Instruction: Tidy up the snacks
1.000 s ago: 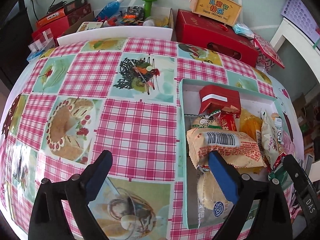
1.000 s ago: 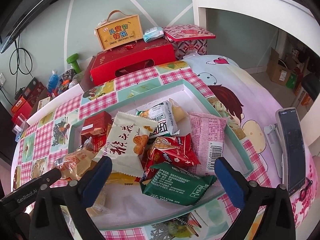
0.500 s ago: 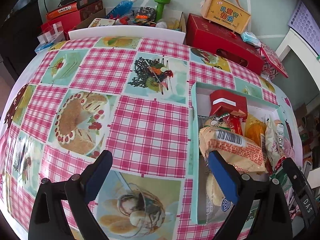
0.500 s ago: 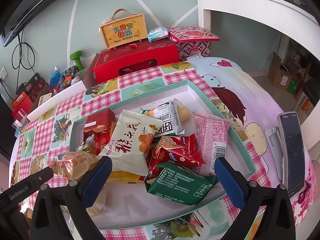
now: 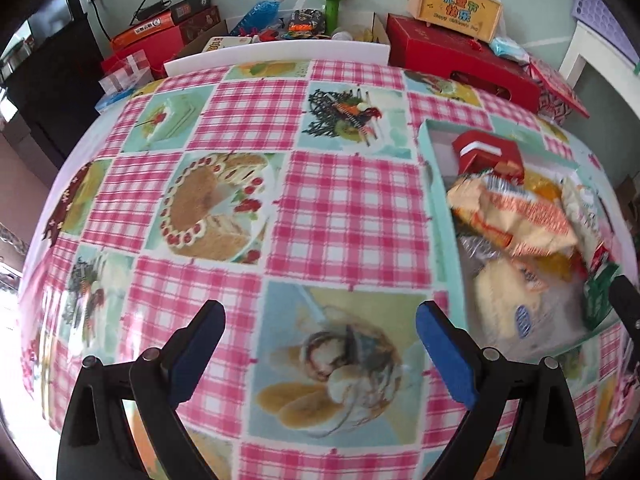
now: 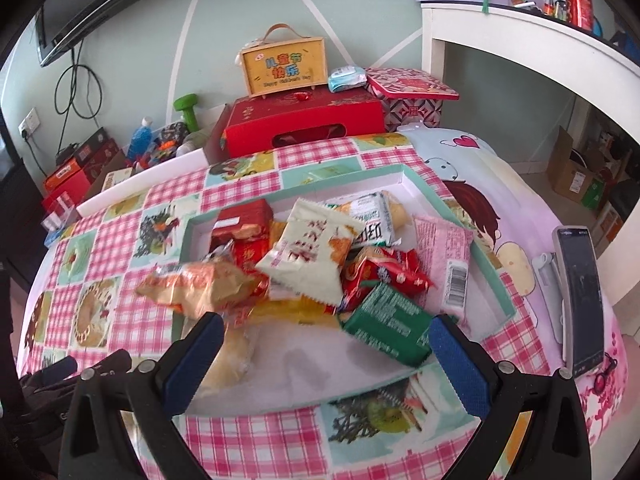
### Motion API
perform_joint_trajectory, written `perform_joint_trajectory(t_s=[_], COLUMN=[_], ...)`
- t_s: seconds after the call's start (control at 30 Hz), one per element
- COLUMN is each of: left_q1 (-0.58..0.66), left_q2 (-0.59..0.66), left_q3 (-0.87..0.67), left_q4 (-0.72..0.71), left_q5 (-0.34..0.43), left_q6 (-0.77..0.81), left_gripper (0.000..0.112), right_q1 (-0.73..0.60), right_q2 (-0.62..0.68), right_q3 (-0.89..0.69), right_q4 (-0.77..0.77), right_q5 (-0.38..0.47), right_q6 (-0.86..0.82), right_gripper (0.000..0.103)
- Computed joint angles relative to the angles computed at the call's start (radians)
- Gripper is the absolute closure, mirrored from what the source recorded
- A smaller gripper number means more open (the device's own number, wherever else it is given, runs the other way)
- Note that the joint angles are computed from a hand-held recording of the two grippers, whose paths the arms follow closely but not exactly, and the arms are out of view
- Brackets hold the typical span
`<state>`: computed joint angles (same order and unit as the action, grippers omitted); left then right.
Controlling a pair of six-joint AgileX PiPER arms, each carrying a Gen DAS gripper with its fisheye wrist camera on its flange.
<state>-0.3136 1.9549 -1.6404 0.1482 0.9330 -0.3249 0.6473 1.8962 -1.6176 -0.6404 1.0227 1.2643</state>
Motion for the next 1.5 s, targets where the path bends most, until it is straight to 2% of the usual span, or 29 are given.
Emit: perform_joint_trajectory(t_s=[0.17,0.43,1.5], left_q1=[0.005,0.006,0.041], left_q2=[-0.063,-0.120,-0.078], left_q3=[0.132,0.231,0.201], left_q4=[0.019,0.038,-0.006], left_q5=[-0.056,-0.083,-0.074], left_q6=[0.000,-0.023,0.000], left_gripper=[0.016,0.016,0.016], right_q1=[0.053,0.103,0.092], right_q2=[-0.010,-0.013,0.002], right_q3=[0.044,0.092,0.085], right_q4=[0.005,0.024,0.041], right_q5=[0.003,-0.009,-0.010], right_q6=[0.024,0.051,0.011], right_gripper=[0.000,0.000,0.000])
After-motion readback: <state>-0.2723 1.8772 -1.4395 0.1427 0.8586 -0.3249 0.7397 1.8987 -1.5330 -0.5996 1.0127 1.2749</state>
